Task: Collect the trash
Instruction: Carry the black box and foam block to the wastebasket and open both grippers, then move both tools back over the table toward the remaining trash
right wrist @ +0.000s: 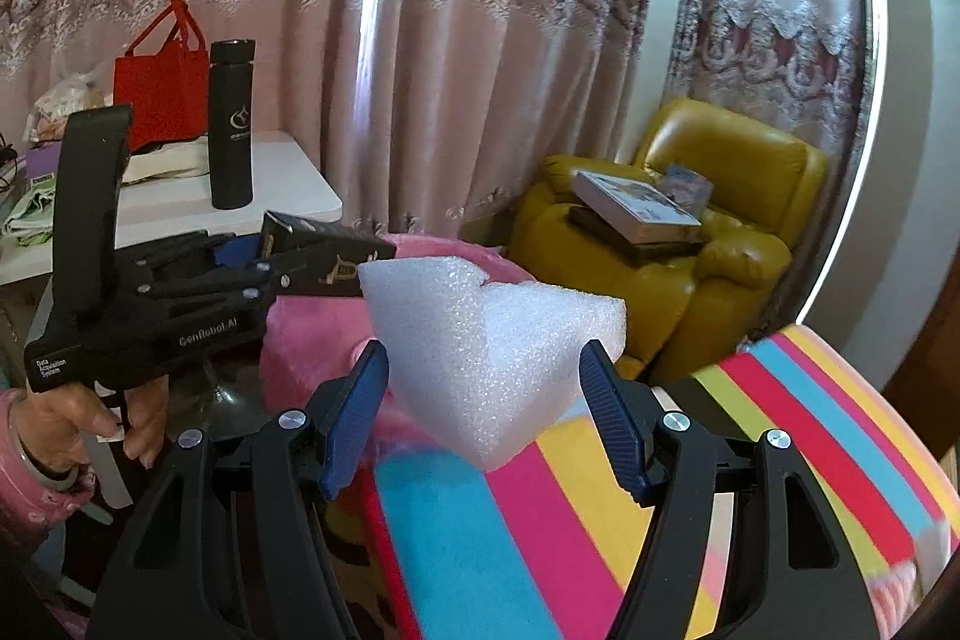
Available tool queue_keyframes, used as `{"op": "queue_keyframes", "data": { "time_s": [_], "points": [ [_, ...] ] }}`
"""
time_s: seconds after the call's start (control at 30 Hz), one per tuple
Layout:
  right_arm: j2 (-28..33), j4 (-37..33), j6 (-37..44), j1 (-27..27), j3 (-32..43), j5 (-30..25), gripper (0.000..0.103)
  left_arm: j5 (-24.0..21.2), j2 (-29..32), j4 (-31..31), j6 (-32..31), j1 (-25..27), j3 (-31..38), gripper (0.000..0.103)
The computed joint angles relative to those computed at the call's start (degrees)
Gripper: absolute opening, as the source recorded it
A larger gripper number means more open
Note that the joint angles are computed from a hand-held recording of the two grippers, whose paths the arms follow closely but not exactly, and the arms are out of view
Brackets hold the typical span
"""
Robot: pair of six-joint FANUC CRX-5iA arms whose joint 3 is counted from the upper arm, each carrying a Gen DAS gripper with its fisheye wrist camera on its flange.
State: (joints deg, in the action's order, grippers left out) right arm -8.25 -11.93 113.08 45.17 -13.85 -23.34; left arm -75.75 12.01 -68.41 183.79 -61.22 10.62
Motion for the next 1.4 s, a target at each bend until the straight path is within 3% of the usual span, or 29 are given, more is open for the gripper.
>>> {"op": "queue_keyframes", "data": {
  "time_s": [0.2,0.23,0.27,0.3,0.33,0.47,0.53,0.67,0.73,0.87,1.1,1.23,1.4],
  "points": [
    [6.96,-14.12,13.32,-3.54,10.08,-6.97,0.064,3.80,-1.87,2.12,1.97,3.57,-3.51,0.040],
    [8.61,-18.22,16.64,-4.97,12.84,-10.06,0.065,3.95,-1.92,2.35,2.02,3.87,-3.74,0.045],
    [10.11,-19.32,17.14,-5.55,14.94,-12.56,0.072,4.15,-2.02,2.71,2.14,4.36,-4.04,0.050],
    [10.74,-18.53,15.78,-5.39,15.53,-12.79,0.085,3.71,-1.98,2.37,2.81,4.14,-4.20,0.064],
    [10.68,-18.64,14.70,-5.56,15.35,-11.50,0.088,2.44,-1.71,1.49,4.11,3.59,-4.17,0.072],
    [8.59,-23.32,15.11,-8.56,14.58,-11.42,0.089,-0.06,-1.37,1.05,4.61,2.24,-3.91,0.081],
    [6.32,-23.05,14.79,-9.61,12.46,-10.36,0.089,-3.08,-0.19,0.36,4.88,0.77,-2.61,0.093],
    [0.03,-19.60,12.47,-11.41,5.82,-7.44,0.090,-4.92,2.35,-1.43,5.45,-2.43,0.78,0.098],
    [-3.02,-17.13,9.77,-12.54,2.51,-6.47,0.090,-3.11,3.31,-1.55,4.94,-3.08,2.27,0.098],
    [-8.24,-14.02,4.92,-16.60,-2.72,-5.45,0.091,5.93,6.71,0.50,-0.36,-2.69,7.53,0.098],
    [-17.64,-1.61,-10.09,-23.65,-13.81,-0.96,0.091,19.04,17.73,10.15,-13.01,-0.21,22.47,0.098],
    [-20.94,-8.66,-5.05,-33.46,-14.90,-2.94,0.091,23.51,24.97,15.81,-18.88,0.93,31.78,0.098],
    [-22.19,-12.42,-2.74,-43.84,-16.20,-4.57,0.091,23.97,33.20,20.61,-25.41,0.90,42.65,0.098]
  ]
}}
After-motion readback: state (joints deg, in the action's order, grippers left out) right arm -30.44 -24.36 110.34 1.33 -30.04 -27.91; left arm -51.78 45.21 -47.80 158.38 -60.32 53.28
